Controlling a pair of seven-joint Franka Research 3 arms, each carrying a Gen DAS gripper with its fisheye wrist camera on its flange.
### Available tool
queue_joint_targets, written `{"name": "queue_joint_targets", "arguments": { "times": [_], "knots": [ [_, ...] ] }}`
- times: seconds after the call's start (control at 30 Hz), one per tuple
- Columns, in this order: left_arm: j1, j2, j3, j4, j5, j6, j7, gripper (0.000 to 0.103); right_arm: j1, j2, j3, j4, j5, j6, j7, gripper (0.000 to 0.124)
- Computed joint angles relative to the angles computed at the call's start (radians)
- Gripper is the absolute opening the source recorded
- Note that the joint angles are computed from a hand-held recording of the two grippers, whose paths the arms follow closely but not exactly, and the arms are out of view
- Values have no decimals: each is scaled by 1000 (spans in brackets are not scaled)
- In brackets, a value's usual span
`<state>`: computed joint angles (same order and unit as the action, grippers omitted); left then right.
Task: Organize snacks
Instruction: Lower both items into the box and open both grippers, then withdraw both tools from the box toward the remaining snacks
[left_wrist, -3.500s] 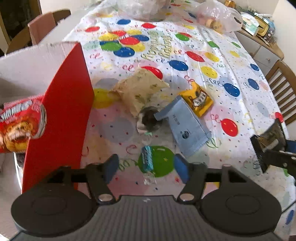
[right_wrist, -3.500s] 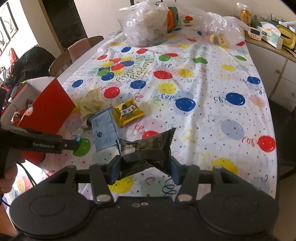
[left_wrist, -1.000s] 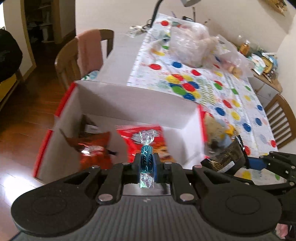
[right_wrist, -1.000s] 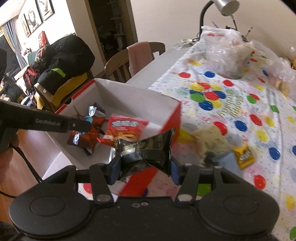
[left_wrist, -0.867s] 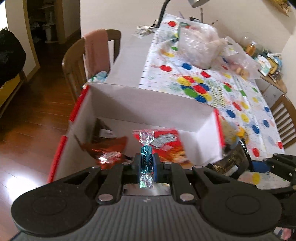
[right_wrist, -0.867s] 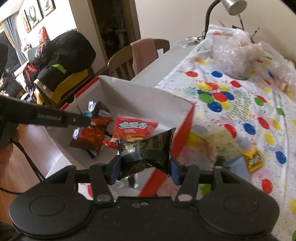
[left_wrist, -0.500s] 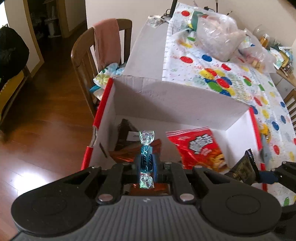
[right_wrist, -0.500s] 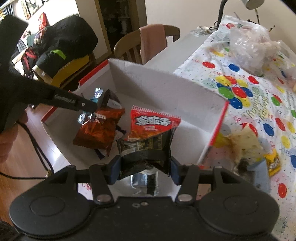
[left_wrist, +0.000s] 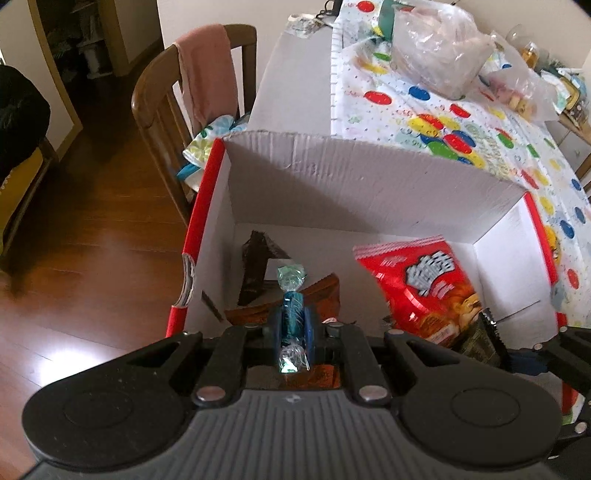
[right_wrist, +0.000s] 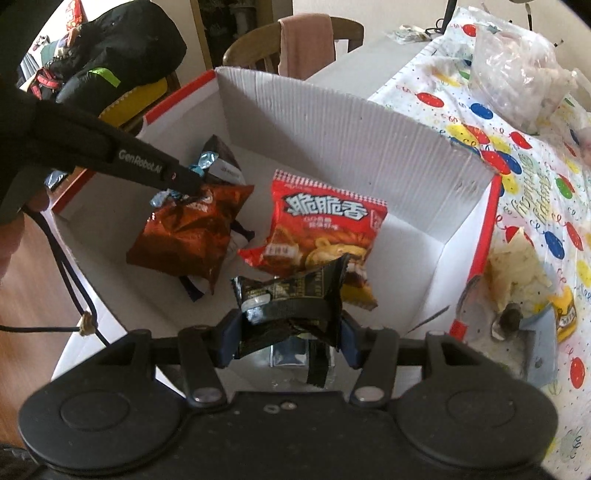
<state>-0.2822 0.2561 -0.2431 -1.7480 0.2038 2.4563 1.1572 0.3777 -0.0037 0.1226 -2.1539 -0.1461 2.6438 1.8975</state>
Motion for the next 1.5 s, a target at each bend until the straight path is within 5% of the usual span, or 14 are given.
{"name": "queue_joint_targets", "arguments": {
  "times": [0.4, 0.73, 0.83, 0.87, 1.5],
  "knots": [
    [9, -14, -2, -28, -12, 13, 14, 14, 0, -12, 1, -15, 2, 30, 28, 64],
    [11, -77, -7, -92, -37, 54, 27, 35, -21, -83, 12, -63, 24, 84, 45, 75],
    [6, -107, -6, -119, -23, 78, 12, 65, -30, -109, 18, -83, 33, 106, 49, 79],
    [3, -118, -5, -131, -12, 93, 4, 67, -34, -118, 21, -89, 35, 110, 51, 80],
    [-49, -189, -45, -152, -81, 194, 39, 85, -142, -374, 60, -306, 110, 225, 42, 102]
  ]
}}
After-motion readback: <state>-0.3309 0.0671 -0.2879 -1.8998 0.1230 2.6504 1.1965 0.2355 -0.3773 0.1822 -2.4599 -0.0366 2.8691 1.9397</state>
